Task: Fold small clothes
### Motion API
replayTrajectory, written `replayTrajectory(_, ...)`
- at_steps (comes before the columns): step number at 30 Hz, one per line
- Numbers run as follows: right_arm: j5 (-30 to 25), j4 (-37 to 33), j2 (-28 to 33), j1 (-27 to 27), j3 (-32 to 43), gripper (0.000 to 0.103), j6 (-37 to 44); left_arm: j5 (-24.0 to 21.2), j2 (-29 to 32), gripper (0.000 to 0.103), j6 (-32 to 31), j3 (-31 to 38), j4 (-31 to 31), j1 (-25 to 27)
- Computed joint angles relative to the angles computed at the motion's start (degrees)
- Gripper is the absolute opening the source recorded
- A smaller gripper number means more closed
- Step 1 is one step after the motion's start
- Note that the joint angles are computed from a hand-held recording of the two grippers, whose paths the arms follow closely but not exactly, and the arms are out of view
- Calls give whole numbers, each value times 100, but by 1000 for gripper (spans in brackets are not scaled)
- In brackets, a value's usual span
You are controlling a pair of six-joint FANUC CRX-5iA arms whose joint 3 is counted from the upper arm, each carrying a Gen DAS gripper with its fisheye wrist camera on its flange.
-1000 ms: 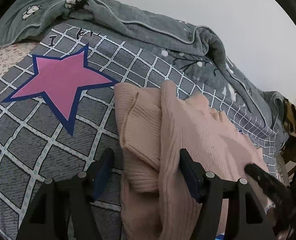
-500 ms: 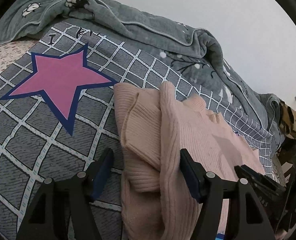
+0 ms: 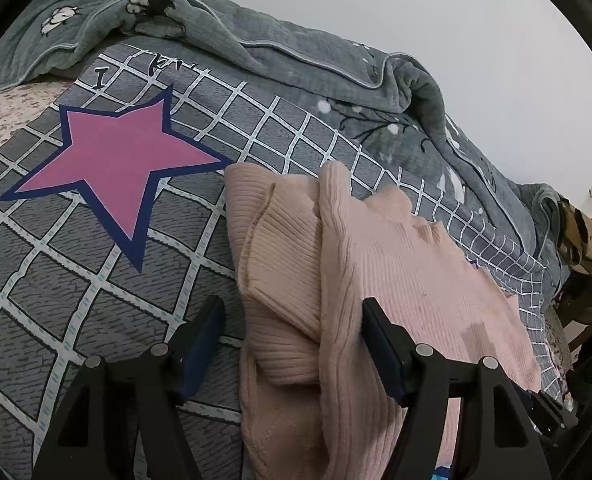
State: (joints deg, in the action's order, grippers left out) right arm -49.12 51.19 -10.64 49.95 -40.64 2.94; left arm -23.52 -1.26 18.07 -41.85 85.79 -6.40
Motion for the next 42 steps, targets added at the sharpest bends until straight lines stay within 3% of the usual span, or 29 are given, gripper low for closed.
replayTrajectory(8,-167,599,144,80,-181,40,-558,-57,45,71,83,52,-219,51)
replayTrajectory(25,14,667,81,6,-253,41,-613,-11,100,71,349,157,-547,67)
replayTrajectory(26,-1,669,87,13,-248,41,-606,-18,107,71,484,195,-711,93)
replayTrajectory(28,-10,669,90,18,-245,41,-599,-170,144,57,734,289,-1007,186)
replayTrajectory(30,26,666,46,14,-274,41,-598,-419,208,37,1112,422,-1345,330)
replayTrajectory(32,124,641,-58,-3,-331,41,-557,-509,175,25,1388,476,-1482,392)
replayTrajectory(38,591,79,-784,-50,-557,41,-151,-534,-129,21,3095,1008,-3346,447)
replayTrajectory(42,351,-47,-1422,93,-865,41,-185,-937,-247,20,4268,1616,-4451,320)
